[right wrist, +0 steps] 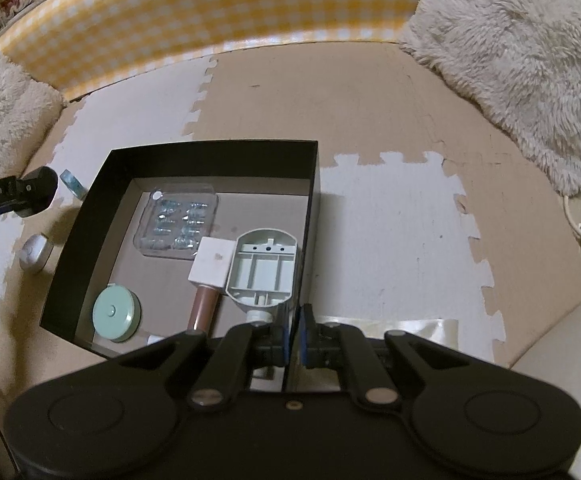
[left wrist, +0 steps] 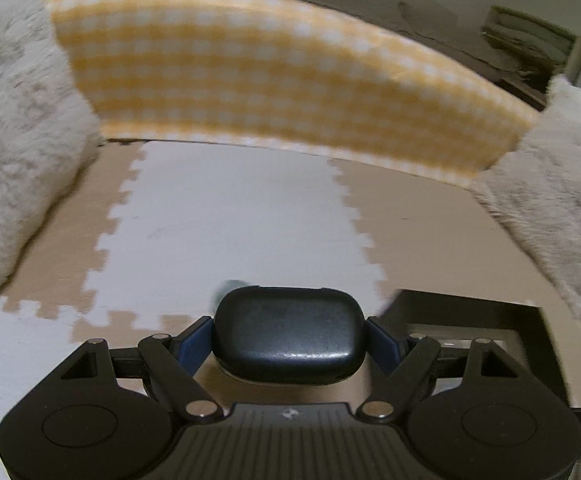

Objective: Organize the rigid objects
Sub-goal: 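Carry the black case toward the black box and lower it inside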

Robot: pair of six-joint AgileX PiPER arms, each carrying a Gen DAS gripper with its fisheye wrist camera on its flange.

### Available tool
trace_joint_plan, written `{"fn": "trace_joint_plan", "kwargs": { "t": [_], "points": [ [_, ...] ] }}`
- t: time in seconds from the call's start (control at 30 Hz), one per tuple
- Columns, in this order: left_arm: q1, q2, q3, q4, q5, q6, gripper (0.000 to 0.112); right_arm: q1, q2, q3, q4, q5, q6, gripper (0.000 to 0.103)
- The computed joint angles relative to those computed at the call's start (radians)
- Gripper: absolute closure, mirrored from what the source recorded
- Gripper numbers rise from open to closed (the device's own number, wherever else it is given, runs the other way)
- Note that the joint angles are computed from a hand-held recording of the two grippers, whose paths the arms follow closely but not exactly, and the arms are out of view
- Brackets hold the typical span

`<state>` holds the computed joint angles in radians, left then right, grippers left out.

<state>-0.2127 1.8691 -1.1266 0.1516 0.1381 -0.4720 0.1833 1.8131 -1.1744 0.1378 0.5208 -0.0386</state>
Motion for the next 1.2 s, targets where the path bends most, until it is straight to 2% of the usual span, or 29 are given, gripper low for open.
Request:
{"fn": "trace_joint_plan", "kwargs": {
  "t": [0.1,0.37,0.57,0.77,0.97,1.07,1.2],
  "points": [
    [-0.033,-0.016,-0.026,-0.207,0.034,0.182,0.031,-0.003,0.0,0.0,0.004,0.0,-0.007,0.098],
    [-0.157,0.024,-0.137,-0.413,0.087,0.33,0.031,0.003,-0.001,0.001,-0.005,0.0,0.004,0.097],
    [-0.247,0.125,-0.249,-0.35,0.114,0.191,0.031,0.01,0.0,0.0,-0.017,0.0,0.017,0.097],
    [-0.287,0.253,-0.399,-0.288,0.173,0.057,0.031,-0.001,0.0,0.002,0.014,-0.001,-0.015,0.097],
    [-0.31,0.364,-0.542,-0.222,0.234,-0.007,0.031,-0.015,0.001,0.003,0.056,0.0,-0.058,0.097],
    [-0.311,0.399,-0.583,-0.233,0.237,0.007,0.031,-0.022,0.002,0.004,0.075,-0.002,-0.073,0.097],
    [-0.32,0.44,-0.647,-0.151,0.278,-0.063,0.027,-0.015,0.004,0.003,0.057,-0.004,-0.059,0.097]
  ]
}}
